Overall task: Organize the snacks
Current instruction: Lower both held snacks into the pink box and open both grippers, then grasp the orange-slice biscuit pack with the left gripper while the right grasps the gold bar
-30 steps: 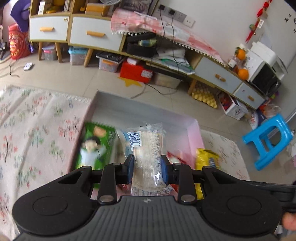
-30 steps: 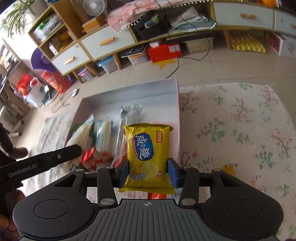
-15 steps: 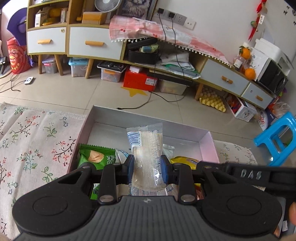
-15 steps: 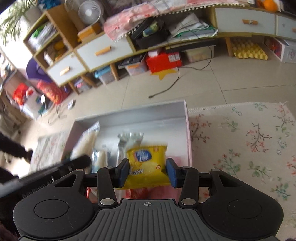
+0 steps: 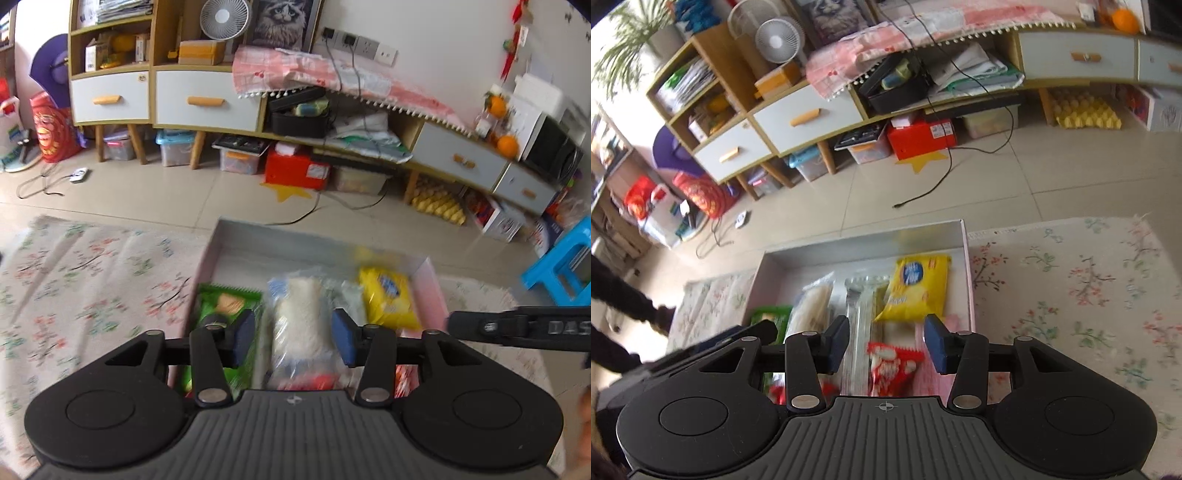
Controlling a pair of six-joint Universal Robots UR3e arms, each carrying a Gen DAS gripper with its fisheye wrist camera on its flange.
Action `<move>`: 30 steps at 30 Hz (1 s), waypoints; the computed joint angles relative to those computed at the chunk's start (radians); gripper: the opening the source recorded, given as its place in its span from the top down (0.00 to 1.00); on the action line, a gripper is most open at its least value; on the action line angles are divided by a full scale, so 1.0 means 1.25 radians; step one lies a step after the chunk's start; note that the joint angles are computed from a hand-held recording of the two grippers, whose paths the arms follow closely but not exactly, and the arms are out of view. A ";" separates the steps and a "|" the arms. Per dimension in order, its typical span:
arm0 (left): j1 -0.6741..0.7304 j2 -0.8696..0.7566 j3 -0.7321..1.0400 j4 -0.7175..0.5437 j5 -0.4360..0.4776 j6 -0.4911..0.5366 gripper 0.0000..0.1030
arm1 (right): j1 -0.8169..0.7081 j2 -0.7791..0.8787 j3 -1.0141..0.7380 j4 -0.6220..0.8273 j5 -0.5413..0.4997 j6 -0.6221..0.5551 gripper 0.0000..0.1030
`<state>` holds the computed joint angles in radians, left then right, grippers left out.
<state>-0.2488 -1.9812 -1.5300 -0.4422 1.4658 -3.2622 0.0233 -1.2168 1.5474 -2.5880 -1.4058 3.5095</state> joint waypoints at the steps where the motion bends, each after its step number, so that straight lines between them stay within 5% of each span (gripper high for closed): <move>1: -0.002 0.018 -0.018 -0.009 0.008 0.009 0.58 | 0.004 -0.021 0.015 0.011 -0.007 -0.009 0.57; 14: 0.025 0.281 -0.261 -0.151 -0.047 0.056 0.42 | 0.002 -0.367 0.334 0.058 0.008 -0.012 0.45; 21: 0.063 0.372 -0.388 -0.121 -0.141 0.065 0.41 | 0.034 -0.525 0.451 0.072 0.001 0.010 0.44; 30: 0.011 0.319 -0.376 -0.080 -0.106 0.054 0.40 | 0.058 -0.515 0.470 0.092 -0.045 -0.017 0.40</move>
<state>-0.2350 -1.5828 -1.9998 -0.5418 1.3333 -3.1942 0.0956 -1.8611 2.1347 -2.4736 -1.4625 3.4889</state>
